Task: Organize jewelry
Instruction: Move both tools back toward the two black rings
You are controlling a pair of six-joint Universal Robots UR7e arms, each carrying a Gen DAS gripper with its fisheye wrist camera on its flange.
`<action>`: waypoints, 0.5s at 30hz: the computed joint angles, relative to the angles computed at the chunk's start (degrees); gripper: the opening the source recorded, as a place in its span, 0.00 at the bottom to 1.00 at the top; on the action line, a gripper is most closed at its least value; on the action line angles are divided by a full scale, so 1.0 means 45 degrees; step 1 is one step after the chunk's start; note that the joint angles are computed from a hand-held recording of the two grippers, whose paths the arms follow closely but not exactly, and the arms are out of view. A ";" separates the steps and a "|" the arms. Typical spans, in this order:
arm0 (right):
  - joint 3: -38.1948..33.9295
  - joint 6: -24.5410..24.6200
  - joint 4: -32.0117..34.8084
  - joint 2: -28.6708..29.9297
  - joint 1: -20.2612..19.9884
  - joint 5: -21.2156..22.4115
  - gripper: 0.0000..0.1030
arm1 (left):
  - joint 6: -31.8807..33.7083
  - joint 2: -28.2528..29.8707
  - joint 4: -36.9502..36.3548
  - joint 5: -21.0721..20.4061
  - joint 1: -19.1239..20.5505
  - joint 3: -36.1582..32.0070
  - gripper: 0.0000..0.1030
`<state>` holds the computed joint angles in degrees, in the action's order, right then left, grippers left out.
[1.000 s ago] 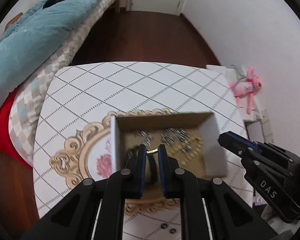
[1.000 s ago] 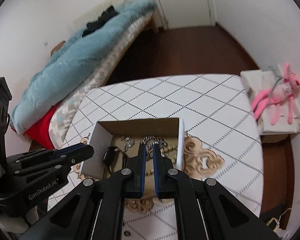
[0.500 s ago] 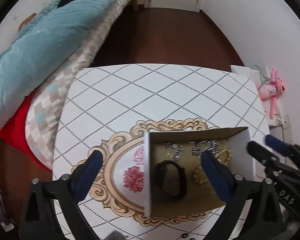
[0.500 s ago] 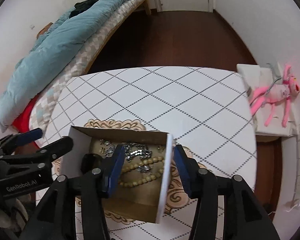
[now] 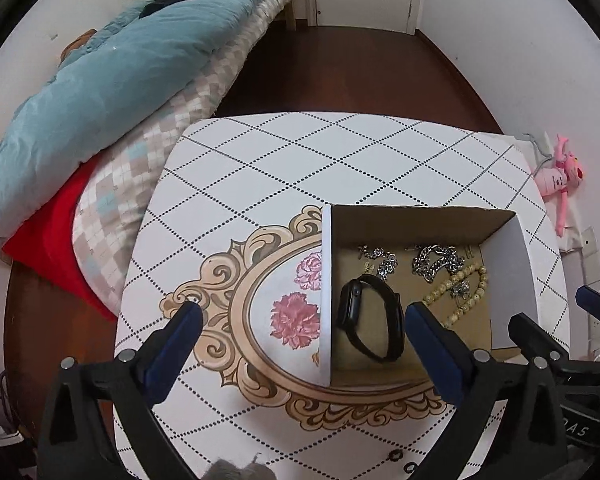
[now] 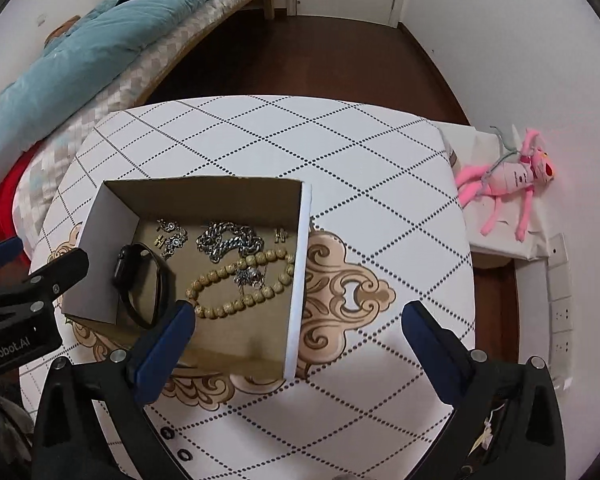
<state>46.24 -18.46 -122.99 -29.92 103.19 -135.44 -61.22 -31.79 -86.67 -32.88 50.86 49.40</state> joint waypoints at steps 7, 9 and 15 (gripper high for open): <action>0.1266 -0.0122 -0.1130 -0.0929 0.0279 0.0257 1.00 | -0.0091 -0.0694 -0.0651 0.0454 -0.0551 0.1052 1.00; 0.1571 -0.0283 -0.1488 -0.1157 0.0383 0.0231 1.00 | -0.0209 -0.0926 -0.0854 0.0623 -0.0766 0.1433 1.00; 0.2734 -0.0737 -0.2851 -0.2014 0.0690 0.0197 1.00 | -0.0822 -0.1443 -0.0871 0.1151 -0.1419 0.2266 1.00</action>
<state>58.55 -21.78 -135.82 -38.98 106.29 -134.55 -64.92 -38.28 -90.59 -27.70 44.47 59.60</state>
